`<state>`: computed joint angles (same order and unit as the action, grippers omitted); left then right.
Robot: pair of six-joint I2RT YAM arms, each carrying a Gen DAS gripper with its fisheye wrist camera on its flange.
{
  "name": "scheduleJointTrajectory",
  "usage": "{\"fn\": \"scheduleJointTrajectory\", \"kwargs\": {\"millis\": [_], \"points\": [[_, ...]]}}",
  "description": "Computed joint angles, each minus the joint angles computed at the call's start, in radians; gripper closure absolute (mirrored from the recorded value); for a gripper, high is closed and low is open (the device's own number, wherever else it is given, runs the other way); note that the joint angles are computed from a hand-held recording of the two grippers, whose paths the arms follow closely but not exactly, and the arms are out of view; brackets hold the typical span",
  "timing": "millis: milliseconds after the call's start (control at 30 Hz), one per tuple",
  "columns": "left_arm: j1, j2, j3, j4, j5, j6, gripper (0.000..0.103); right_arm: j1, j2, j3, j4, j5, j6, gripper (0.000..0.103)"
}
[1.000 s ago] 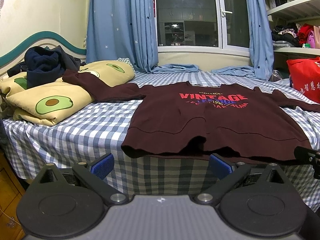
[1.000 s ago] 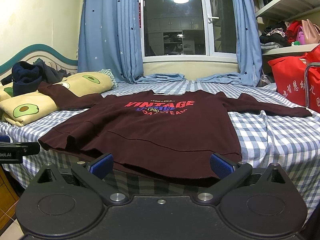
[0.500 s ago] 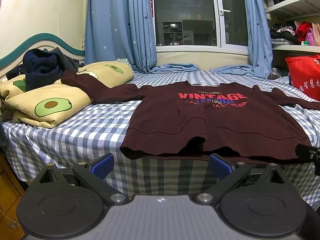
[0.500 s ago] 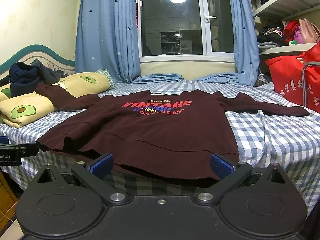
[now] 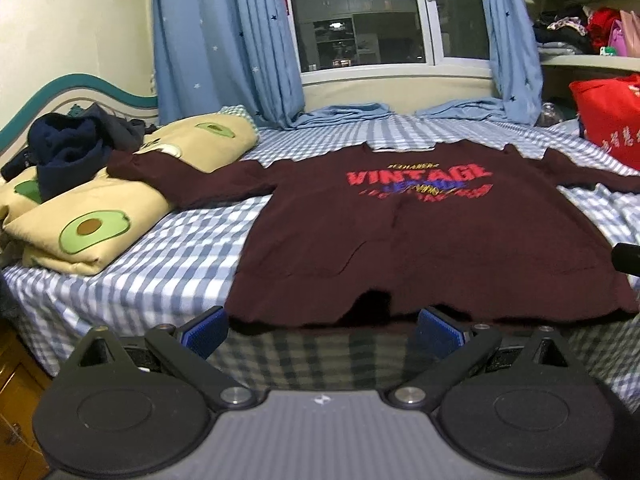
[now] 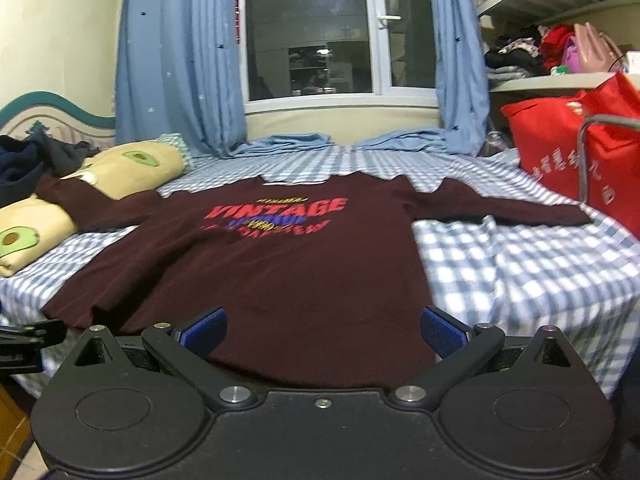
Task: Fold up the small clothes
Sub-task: 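Move the right tool to the sweatshirt sleeve and grasp its cuff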
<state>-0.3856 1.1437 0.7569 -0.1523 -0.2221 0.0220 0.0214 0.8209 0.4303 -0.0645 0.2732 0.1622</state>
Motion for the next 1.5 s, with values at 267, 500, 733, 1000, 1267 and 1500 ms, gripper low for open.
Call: {"fn": "scheduleJointTrajectory", "kwargs": {"millis": [267, 500, 733, 1000, 1267, 1500], "points": [[-0.07, 0.118, 0.209, -0.082, -0.002, -0.046, 0.001, -0.199, 0.059, 0.118, -0.012, -0.138, -0.104, 0.0], [-0.1, 0.346, 0.505, -0.174, 0.007, -0.052, 0.001, -0.387, 0.186, 0.236, 0.023, -0.296, -0.182, 0.0], [-0.128, 0.642, 0.849, -0.228, 0.02, -0.044, 0.001, -0.552, 0.418, 0.351, 0.143, -0.43, -0.243, 0.0], [-0.157, 1.016, 1.235, -0.235, 0.016, -0.097, 0.001, -0.737, 0.785, 0.505, 0.399, -0.563, -0.281, 0.0], [-0.187, 1.286, 1.492, -0.306, -0.003, -0.127, 0.001, -0.838, 1.19, 0.957, 0.283, -0.492, -0.173, 0.005], [-0.206, 1.331, 1.498, -0.284, -0.02, -0.13, 0.001, -0.887, 1.514, 1.484, -0.012, -0.363, -0.079, 0.018]]}}
